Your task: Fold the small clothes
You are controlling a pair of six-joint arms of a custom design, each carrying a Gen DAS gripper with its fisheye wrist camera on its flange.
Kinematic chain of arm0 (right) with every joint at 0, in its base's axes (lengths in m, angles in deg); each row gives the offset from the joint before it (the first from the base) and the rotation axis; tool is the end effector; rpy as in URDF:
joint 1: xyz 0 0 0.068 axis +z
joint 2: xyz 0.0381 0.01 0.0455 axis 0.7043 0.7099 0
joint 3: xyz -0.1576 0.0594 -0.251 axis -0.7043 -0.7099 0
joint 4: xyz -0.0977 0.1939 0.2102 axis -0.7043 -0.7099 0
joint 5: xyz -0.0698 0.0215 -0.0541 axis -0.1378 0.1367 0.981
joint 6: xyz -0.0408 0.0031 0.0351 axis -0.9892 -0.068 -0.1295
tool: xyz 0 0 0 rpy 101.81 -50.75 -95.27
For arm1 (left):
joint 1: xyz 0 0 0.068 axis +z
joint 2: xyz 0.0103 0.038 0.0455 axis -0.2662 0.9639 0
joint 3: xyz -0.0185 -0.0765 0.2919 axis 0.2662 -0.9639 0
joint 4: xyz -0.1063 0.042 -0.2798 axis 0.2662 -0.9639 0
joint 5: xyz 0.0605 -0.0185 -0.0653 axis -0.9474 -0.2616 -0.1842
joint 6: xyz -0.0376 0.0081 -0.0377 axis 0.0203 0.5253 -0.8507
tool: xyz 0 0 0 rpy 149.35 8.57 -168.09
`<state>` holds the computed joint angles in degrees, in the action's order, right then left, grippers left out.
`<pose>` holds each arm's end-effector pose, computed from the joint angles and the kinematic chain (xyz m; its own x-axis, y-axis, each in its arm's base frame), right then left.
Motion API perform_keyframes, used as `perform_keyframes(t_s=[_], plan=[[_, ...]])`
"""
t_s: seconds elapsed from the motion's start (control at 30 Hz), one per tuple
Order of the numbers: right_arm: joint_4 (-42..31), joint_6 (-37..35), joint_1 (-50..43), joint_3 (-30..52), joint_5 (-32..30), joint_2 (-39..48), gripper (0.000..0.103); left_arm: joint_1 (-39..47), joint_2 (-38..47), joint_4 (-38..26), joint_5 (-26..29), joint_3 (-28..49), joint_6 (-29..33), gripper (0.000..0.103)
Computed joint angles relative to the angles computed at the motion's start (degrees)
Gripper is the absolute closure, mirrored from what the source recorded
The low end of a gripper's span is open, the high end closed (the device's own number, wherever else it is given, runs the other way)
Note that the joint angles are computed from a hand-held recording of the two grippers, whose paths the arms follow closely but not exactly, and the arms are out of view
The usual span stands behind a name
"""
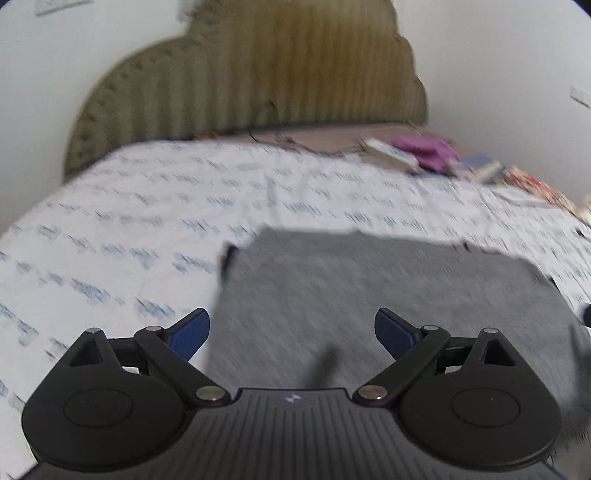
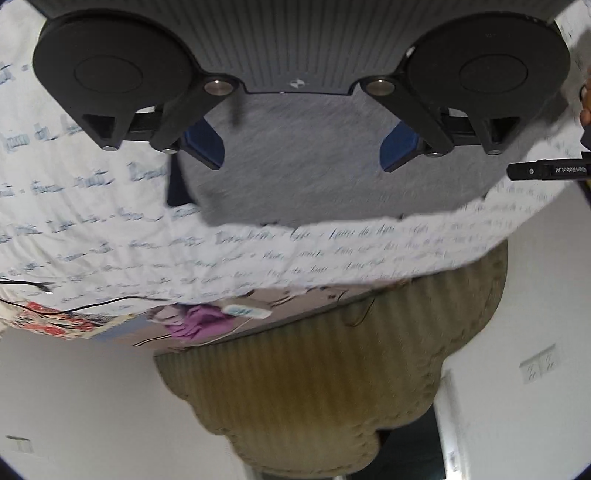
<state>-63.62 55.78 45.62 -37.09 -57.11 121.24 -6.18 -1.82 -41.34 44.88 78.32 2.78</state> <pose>0.2478 0.0092 0.2000 -0.5279 0.1424 -0.8373 -0.0689 0.9754 0.2093 0.3123 0.0416 0.1957 -0.6334 0.0130 -0.7737 0.1121 0.9909 -0.0751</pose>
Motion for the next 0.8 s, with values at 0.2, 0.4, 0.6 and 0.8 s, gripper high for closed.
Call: perform_keyframes(t_s=[0.2,0.4,0.6,0.8], plan=[[5.6,-0.4,4.4,0.7,9.1,13.9,0.003,-4.6,5.6,4.6,-6.3,-2.7,-0.2,0.004],[4.7,-0.3,5.1,1.8,10.4,15.3,0.003,-6.3,5.6,7.5,-9.2,-4.5,-0.4,0.001],[-2.6,4.0,4.5,-2.8,8.7,0.0,0.007,-3.1,-1.5,1.4,-7.4,-5.0,0.2,0.001],[-16.9,5.7,-6.2,-10.8,0.8,-26.3,0.002,8.9,-10.5,-9.7,1.2,-6.0,-2.3,0.001]])
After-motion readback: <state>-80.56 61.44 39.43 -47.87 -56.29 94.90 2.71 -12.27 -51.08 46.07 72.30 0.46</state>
